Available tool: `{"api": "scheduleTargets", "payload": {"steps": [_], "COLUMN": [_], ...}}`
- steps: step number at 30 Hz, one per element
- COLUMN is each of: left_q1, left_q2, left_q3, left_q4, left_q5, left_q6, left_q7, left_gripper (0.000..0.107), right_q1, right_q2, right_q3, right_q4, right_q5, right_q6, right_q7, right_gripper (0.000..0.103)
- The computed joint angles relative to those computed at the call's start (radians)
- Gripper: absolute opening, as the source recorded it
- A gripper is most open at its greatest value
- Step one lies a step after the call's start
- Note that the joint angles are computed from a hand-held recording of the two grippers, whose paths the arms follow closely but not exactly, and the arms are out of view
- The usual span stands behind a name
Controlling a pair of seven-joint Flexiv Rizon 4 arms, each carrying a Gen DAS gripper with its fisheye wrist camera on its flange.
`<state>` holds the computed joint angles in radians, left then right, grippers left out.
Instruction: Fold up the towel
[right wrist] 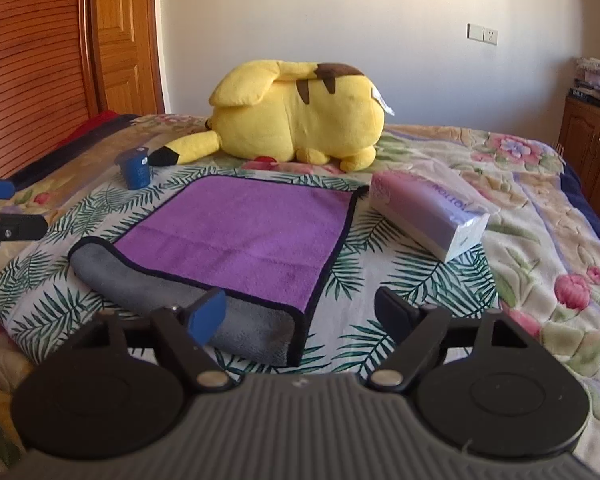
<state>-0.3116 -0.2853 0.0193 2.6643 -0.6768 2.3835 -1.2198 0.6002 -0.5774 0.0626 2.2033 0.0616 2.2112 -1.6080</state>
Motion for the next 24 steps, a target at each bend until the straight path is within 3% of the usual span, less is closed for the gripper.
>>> {"api": "scheduleTargets", "payload": {"steps": [6,17,24], "left_q1": [0.103,0.249,0.343], "left_q2": [-0.021,-0.08,-0.116], "left_q3": [0.02,0.042,0.04], "left_q4": [-0.028,-0.096,-0.141], "left_q5": [0.156,0.362,0.479], "left_q6": [-0.078,-0.153,-0.204], "left_q7": [-0.037,-0.128,-0.181], "left_gripper": [0.053,0.051,0.043], "right_q1": [-0.045,-0.121,-0.158], "right_q2": [-0.032,-0.079,-0.106], "right_q3": [0.02,0.056,0.071], "right_q4": [-0.038,-0.094,-0.127], "right_q5": [-0.067,-0.192,-0.257], "right_q6": [-0.039,-0.116,-0.158], "right_q7": [0.03,0.114,0.167], "right_gripper": [0.077,0.07,0.067]}}
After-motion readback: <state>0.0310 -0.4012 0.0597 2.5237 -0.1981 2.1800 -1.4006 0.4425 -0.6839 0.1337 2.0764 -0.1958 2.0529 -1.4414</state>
